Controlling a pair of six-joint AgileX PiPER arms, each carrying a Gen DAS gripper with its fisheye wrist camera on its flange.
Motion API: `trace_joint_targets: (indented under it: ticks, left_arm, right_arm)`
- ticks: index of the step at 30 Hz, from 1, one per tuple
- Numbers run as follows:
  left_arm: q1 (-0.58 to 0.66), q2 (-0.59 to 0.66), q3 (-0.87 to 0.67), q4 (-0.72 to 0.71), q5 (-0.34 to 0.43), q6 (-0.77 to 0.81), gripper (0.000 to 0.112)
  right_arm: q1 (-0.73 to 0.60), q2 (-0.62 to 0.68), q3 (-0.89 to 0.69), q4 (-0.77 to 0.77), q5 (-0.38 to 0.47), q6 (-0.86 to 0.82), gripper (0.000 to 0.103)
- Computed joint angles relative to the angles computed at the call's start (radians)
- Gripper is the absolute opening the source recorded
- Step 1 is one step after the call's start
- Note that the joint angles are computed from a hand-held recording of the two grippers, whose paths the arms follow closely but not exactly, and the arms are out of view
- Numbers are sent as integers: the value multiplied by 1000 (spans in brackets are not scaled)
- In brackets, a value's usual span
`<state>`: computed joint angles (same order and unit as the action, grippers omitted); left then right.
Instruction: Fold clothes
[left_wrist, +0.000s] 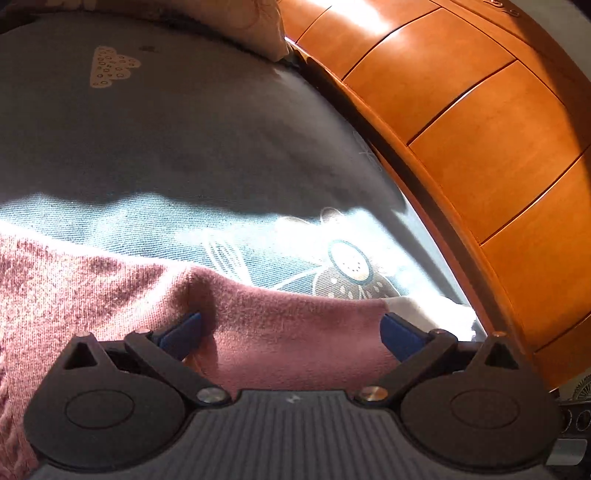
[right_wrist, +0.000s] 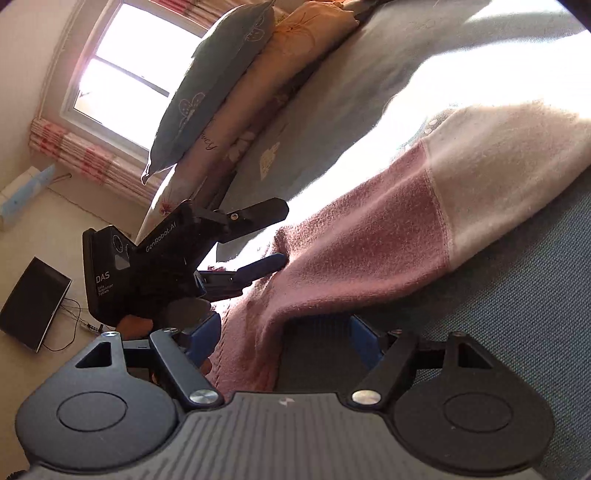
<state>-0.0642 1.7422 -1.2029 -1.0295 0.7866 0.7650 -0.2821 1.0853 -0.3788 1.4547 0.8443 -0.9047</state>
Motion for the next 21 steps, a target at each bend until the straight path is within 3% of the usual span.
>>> trace_joint_targets:
  ticks: [3,5,8,10,12,14,16,19,21]
  left_arm:
    - [-60,18,-35,70,-76,-49,101]
    - [-80,12,-25,87,-108,-22,102]
    - [-65,6,3,26,-106,66,102]
    - [-49,10,8,-9,-88,101,102]
    - [-45,12,6,-12,-81,107,102]
    - [-50,9,6,-1,-85,106,102]
    - [-57,3,9,13,-94,102,102]
    - [-66,-34,15,87,-91,13,101]
    - [-54,-90,48,86,-60,25,101]
  right_arm:
    - [-17,0,20,47,-21,-28,80]
    - [-14,-40,37,65,-87,-14,80]
    - [-26,-142,67,41,-221,72,80]
    - [-92,-211,102,52,-261,80,80]
    - [-239,-221,145,132,-181,-10,80]
    - [-414,-139,176,196,2,-132,80]
    - [-511,-59,194,230,117,-212,80]
    - [-485,-8,161,189,150,-198,80]
    - [-426,-26,122,131,106,-123,80]
